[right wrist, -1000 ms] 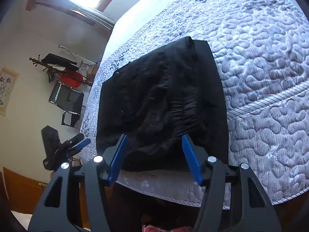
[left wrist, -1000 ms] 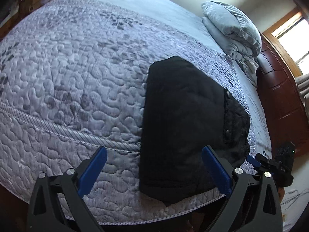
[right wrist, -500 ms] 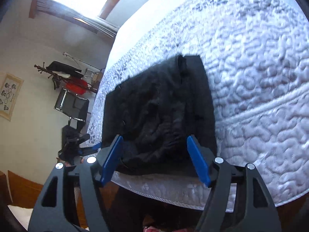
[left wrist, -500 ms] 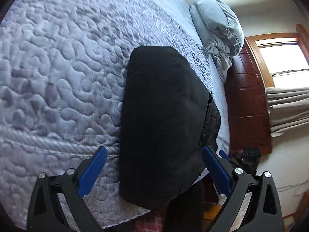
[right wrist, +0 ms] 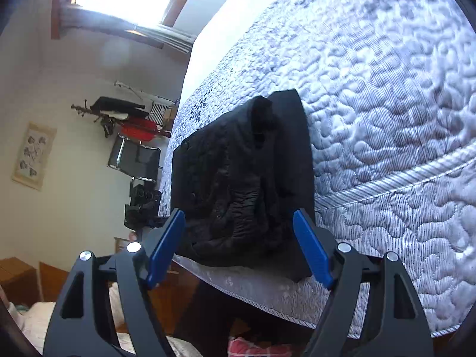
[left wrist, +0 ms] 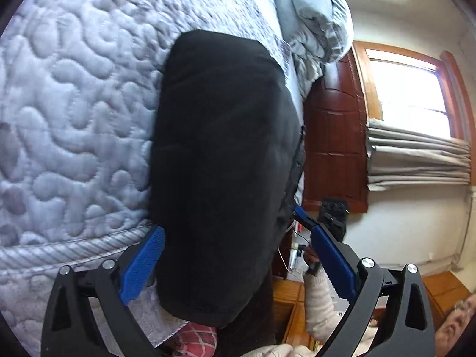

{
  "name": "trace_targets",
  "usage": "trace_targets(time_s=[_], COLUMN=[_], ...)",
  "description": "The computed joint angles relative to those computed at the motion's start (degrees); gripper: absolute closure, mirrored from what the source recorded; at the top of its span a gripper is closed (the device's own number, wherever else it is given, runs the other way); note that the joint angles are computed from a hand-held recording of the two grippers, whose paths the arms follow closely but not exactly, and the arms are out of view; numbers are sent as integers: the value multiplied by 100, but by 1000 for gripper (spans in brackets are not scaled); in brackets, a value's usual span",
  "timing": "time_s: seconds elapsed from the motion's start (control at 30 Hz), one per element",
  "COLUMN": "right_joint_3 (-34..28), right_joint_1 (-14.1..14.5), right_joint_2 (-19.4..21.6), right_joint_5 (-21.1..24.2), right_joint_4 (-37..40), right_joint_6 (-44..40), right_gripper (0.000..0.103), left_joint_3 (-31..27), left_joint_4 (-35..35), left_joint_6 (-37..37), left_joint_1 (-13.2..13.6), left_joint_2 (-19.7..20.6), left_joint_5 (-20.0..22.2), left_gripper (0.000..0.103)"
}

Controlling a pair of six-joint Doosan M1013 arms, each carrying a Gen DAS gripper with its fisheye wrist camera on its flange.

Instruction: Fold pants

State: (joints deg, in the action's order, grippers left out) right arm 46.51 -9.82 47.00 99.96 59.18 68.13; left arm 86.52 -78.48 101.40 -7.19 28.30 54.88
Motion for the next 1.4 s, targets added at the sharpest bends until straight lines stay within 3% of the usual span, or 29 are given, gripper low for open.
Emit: trace_targets(time_s=[0.17,0.27,0.67,0.8,1.2,1.4], right_joint_3=[50,62,-163,-401,-1218,-1830], right_joint_1=[0,12,12,22,136,195], right_joint_2=[49,57,221,425,1074,1484], right_joint_5=[-7,16,162,409,1035,1510], right_joint_4=[-56,-150,-112,93,514,658], right_joint_6=[119,112,135,304,790,1031], right_gripper=[26,26,23,18,17,16], left_joint_3=[-154,-330,-704,-736,-1201,-1325], left_joint_4=[60,499,697,595,804,929], left_joint_6=[-33,-328,-332,-317,-839,-1127], left_joint_1=[17,16,-37,-42,-103,-175], left_joint_2=[148,232,531,606,915,933], left_joint_5=[157,165,652,732,1127,981], left_gripper=[4,4,4,4,4,4])
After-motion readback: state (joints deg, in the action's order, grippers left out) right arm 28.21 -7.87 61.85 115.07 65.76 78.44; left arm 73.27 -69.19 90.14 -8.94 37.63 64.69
